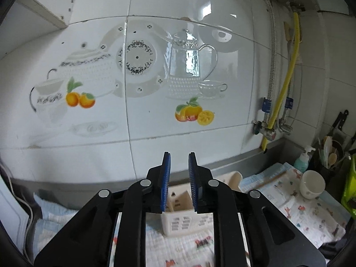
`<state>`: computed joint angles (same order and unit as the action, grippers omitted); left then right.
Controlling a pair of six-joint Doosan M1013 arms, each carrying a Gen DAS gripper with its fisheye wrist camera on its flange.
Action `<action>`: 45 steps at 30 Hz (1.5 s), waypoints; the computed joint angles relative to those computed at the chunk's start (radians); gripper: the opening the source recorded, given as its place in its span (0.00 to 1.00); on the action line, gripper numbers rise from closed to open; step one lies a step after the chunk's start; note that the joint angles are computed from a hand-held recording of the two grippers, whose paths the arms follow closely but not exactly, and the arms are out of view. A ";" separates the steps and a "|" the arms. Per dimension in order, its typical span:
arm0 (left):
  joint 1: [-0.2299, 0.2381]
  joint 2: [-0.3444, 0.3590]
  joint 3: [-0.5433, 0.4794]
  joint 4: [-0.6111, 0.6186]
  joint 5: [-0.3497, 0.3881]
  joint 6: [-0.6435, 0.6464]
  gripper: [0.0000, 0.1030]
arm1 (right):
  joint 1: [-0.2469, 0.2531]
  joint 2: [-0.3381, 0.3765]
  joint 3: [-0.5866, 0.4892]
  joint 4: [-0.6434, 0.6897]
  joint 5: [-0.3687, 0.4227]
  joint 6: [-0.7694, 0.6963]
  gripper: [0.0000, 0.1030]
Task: Organize utensils
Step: 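Open the left tool to drop its chopstick into the holder while the right tool releases its own, then return the left tool to the chopsticks and grasp one while the right tool grasps another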
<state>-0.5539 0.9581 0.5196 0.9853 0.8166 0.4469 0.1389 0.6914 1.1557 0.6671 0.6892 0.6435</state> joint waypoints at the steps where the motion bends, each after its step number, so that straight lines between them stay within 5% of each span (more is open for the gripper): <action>1: -0.005 -0.017 0.037 0.017 -0.005 -0.027 0.16 | 0.001 -0.008 0.019 0.002 -0.008 -0.011 0.26; 10: -0.042 -0.111 0.255 0.082 -0.021 -0.180 0.17 | 0.009 -0.032 0.108 -0.009 0.025 -0.023 0.14; 24: -0.077 -0.170 0.471 -0.052 -0.102 -0.219 0.17 | 0.015 -0.013 0.104 -0.047 0.042 0.030 0.08; 36: -0.094 -0.154 0.535 -0.344 -0.182 -0.064 0.17 | 0.012 -0.006 0.096 -0.027 0.035 0.031 0.09; 45: -0.102 -0.137 0.547 -0.434 -0.186 -0.046 0.17 | 0.010 0.000 0.089 -0.003 0.044 0.021 0.08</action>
